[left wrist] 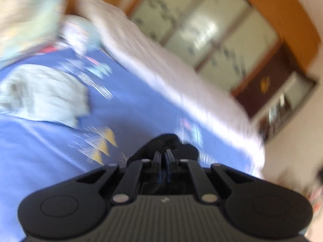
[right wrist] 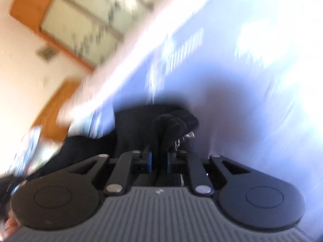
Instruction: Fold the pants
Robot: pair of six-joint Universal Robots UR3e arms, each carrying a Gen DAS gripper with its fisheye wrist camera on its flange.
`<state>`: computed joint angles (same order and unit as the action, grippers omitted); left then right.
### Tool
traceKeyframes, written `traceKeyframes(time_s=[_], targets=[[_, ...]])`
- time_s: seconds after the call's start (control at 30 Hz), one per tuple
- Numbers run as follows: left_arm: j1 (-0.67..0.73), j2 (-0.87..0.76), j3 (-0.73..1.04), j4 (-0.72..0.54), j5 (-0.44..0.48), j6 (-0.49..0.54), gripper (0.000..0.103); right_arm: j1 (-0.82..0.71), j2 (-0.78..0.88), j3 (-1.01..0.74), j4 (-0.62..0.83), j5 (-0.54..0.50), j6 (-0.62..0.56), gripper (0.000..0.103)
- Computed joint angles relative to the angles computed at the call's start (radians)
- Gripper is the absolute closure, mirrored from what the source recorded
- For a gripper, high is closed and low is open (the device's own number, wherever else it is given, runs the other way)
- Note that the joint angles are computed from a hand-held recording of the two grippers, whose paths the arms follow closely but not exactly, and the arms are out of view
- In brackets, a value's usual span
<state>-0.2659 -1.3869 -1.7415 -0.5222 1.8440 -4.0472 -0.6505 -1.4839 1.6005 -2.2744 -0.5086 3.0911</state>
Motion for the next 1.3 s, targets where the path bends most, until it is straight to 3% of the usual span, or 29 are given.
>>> traceKeyframes(time_s=[0.1, 0.27, 0.3, 0.37, 0.43, 0.5, 0.63, 0.73, 0.8, 0.87, 1.03, 1.1, 1.2, 1.27, 1.3], targets=[[-0.109, 0.17, -0.143, -0.084, 0.151, -0.122, 0.099, -0.181, -0.059, -0.043, -0.016, 0.053, 0.036, 0.088], [-0.291, 0.323, -0.38, -0.248, 0.203, -0.437, 0.099, -0.446, -0.189, -0.066, 0.27, 0.066, -0.183, 0.088], [-0.319, 0.355, -0.429, -0.267, 0.197, -0.505, 0.098, -0.468, -0.215, -0.037, 0.265, 0.043, -0.188, 0.087], [-0.359, 0.427, -0.507, -0.308, 0.189, -0.614, 0.098, -0.516, -0.249, 0.003, 0.297, -0.018, -0.251, 0.082], [-0.381, 0.471, -0.55, -0.336, 0.191, -0.67, 0.098, -0.485, -0.228, -0.006, 0.286, -0.176, -0.286, 0.061], [-0.419, 0.491, -0.509, -0.445, 0.243, -0.733, 0.098, -0.462, -0.224, 0.061, 0.153, -0.283, -0.23, 0.05], [-0.488, 0.471, -0.289, -0.811, 0.444, -0.861, 0.093, -0.463, -0.24, 0.112, 0.074, -0.235, -0.139, 0.049], [-0.41, 0.476, -0.27, -0.748, 0.442, -0.735, 0.087, -0.395, -0.251, 0.061, 0.231, -0.131, -0.209, 0.049], [-0.344, 0.448, -0.303, -0.612, 0.395, -0.619, 0.078, -0.302, -0.236, 0.016, 0.353, -0.09, -0.305, 0.049], [-0.27, 0.38, -0.339, -0.446, 0.322, -0.484, 0.066, -0.179, -0.202, -0.008, 0.387, -0.106, -0.338, 0.047], [-0.042, 0.092, -0.261, -0.133, 0.054, -0.063, 0.049, 0.087, -0.031, -0.029, 0.25, -0.235, -0.221, 0.046], [-0.015, -0.093, -0.13, -0.072, 0.013, 0.057, 0.029, 0.134, 0.037, -0.039, 0.237, -0.243, -0.203, 0.045], [0.013, -0.372, 0.09, -0.018, -0.026, 0.246, 0.009, 0.193, 0.086, -0.026, 0.219, -0.267, -0.197, 0.044], [0.026, -0.56, 0.285, -0.086, -0.025, 0.343, 0.011, 0.219, 0.071, 0.014, 0.179, -0.261, -0.215, 0.046], [0.036, -0.647, 0.381, -0.14, -0.039, 0.373, 0.026, 0.23, 0.063, 0.017, 0.156, -0.269, -0.22, 0.056]])
